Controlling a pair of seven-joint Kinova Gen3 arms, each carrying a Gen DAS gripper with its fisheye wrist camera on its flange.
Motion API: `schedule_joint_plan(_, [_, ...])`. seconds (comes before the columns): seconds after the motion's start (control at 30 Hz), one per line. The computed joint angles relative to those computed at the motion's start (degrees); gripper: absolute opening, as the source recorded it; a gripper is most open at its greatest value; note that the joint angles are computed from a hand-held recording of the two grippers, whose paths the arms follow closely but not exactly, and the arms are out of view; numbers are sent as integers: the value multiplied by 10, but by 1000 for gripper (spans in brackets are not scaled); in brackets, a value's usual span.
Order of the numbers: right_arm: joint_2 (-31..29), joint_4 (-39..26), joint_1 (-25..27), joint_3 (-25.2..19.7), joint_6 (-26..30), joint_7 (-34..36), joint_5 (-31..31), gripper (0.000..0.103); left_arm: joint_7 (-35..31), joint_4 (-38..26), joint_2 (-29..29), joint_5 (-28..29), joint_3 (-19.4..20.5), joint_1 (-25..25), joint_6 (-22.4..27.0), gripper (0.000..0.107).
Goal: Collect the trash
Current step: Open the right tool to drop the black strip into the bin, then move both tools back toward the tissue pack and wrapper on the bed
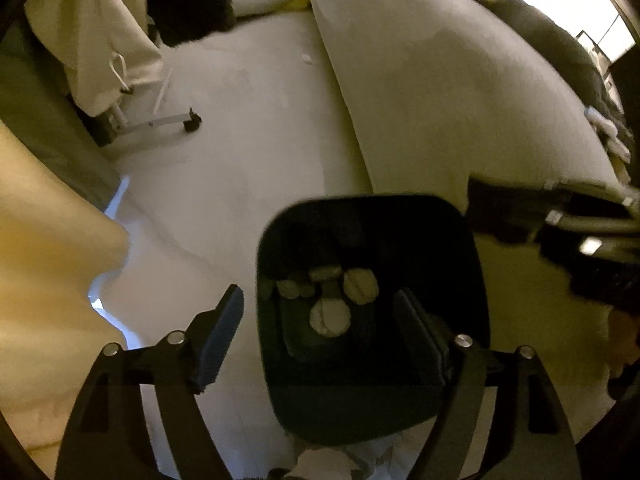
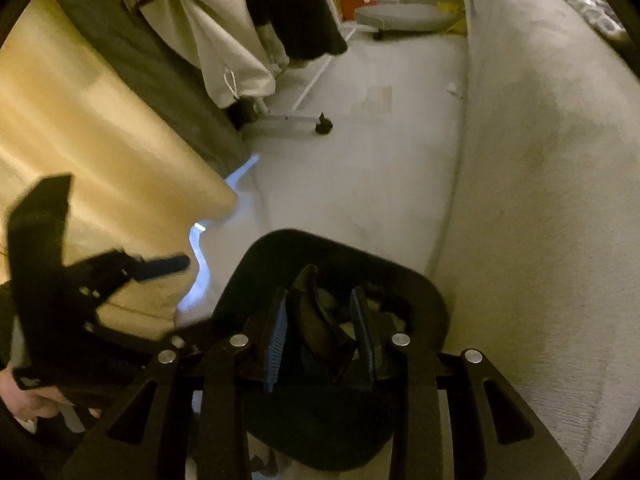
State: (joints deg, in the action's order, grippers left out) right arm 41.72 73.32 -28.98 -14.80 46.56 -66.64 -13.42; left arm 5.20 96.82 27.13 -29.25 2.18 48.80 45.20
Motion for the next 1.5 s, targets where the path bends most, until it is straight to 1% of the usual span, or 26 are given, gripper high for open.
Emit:
schedule_joint_plan(0.07, [5, -4, -7, 4, 4, -4, 6, 34, 28, 8, -9, -22, -15, 17, 2, 82])
schedule_joint_plan(0.13, [10, -10, -12, 7, 10, -7, 11, 35, 53, 13, -15, -45, -21, 27, 6, 83])
schedule_joint_plan(0.23, [14, -15, -18, 9, 18, -10, 16, 37, 103, 16, -22, -98, -29, 50, 25, 83])
schedule_joint_plan(0.33, [16, -18, -19, 11, 24, -14, 19, 39, 151, 29, -32, -140, -26, 58, 31, 85])
schedule_joint_plan(0.4, [17, -21, -21, 13, 28, -18, 22, 40, 180, 31, -34, -165, -23, 62, 45, 85])
schedule_joint_plan(0.43, [18, -22, -22, 14, 29, -20, 23, 46, 194, 32, -36, -178, -21, 64, 50, 85])
schedule_joint_plan(0.47, [18, -23, -20, 13, 32, -20, 22, 55, 215, 36, -39, -197, -22, 70, 56, 85])
schedule_joint_plan(0.5, [16, -22, -18, 12, 33, -20, 21, 59, 226, 38, -41, -209, -19, 69, 61, 85])
schedule_joint_plan(0.53, [13, -19, -16, 11, 30, -19, 20, 61, 242, 40, -45, -225, -18, 72, 67, 85])
schedule_joint_plan(0.63, [7, -12, -14, 10, 25, -18, 19, 63, 278, 46, -52, -259, -7, 71, 76, 88])
schedule_joint_plan(0.77, [-4, -2, -2, 1, 19, -5, 9, 68, 281, 33, -52, -282, 17, 63, 110, 88])
schedule_joint_plan(0.87, [-17, 11, 9, -8, 6, 12, -1, 70, 281, 22, -53, -299, 29, 61, 134, 89])
schedule_joint_plan(1.03, [-56, 50, 40, -27, -47, 56, -30, 74, 257, -6, -46, -319, 41, 64, 172, 89])
schedule_joint_plan(1.17, [-90, 90, 66, -32, -88, 84, -47, 74, 247, -26, -38, -339, 43, 68, 177, 91])
schedule_joint_plan(1.23, [-101, 100, 77, -32, -96, 97, -51, 75, 233, -37, -34, -342, 43, 67, 175, 91])
schedule_joint_plan(1.33, [-118, 123, 92, -29, -119, 111, -55, 78, 195, -66, -23, -345, 42, 66, 168, 91])
schedule_joint_plan(1.43, [-136, 143, 116, -32, -138, 130, -65, 79, 171, -85, -16, -346, 31, 72, 146, 93])
schedule_joint_plan(1.5, [-151, 159, 140, -44, -155, 150, -83, 79, 137, -108, -8, -348, 32, 69, 138, 93])
